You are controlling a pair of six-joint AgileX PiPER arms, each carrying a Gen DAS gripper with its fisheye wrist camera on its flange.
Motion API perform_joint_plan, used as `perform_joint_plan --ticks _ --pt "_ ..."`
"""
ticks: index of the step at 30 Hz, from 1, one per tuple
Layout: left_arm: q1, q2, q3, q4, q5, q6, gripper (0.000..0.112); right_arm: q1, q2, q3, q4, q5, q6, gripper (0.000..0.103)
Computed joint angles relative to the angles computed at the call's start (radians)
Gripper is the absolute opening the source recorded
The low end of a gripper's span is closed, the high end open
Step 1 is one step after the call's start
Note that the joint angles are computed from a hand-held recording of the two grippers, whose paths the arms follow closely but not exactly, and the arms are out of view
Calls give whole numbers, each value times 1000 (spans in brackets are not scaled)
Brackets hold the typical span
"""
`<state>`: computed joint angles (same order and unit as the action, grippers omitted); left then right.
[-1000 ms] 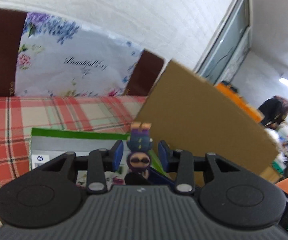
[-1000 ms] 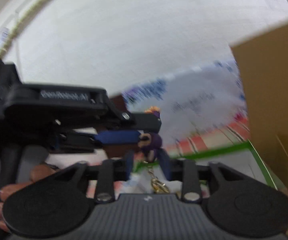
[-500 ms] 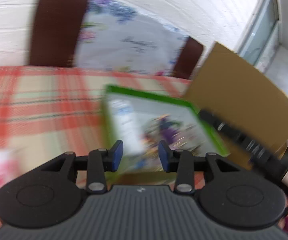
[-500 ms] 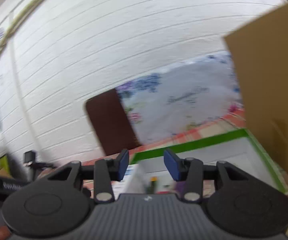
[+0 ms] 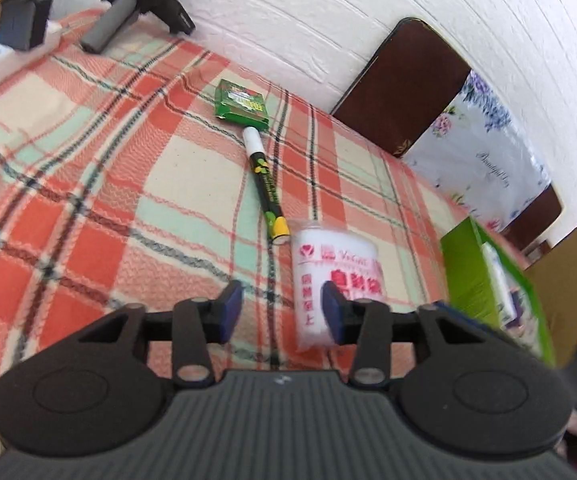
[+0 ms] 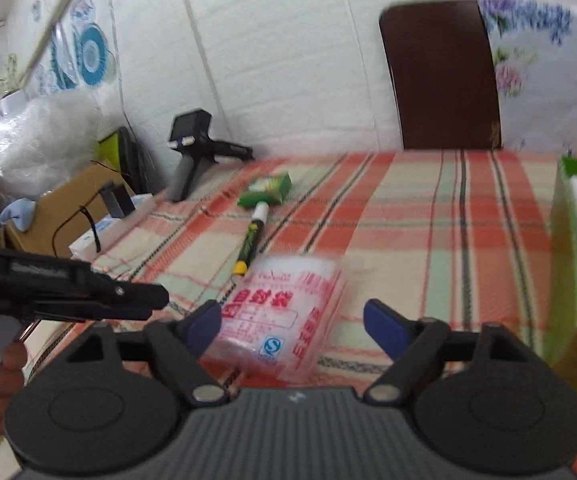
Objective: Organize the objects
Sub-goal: 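Grasp the pink-and-white sealed bag pack with the left tool, then carry the bag pack with the left tool into the green box, release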
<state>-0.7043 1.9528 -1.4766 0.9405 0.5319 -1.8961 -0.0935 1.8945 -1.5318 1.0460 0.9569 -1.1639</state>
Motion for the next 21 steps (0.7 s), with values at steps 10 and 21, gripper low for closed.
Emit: perform_joint_plan --ticks 10,21 --pt "91 213 -252 -390 -142 452 58 39 106 -105 -101 80 123 73" --pt "-3 193 -401 -259 -123 377 55 -90 -216 287 284 -86 -406 54"
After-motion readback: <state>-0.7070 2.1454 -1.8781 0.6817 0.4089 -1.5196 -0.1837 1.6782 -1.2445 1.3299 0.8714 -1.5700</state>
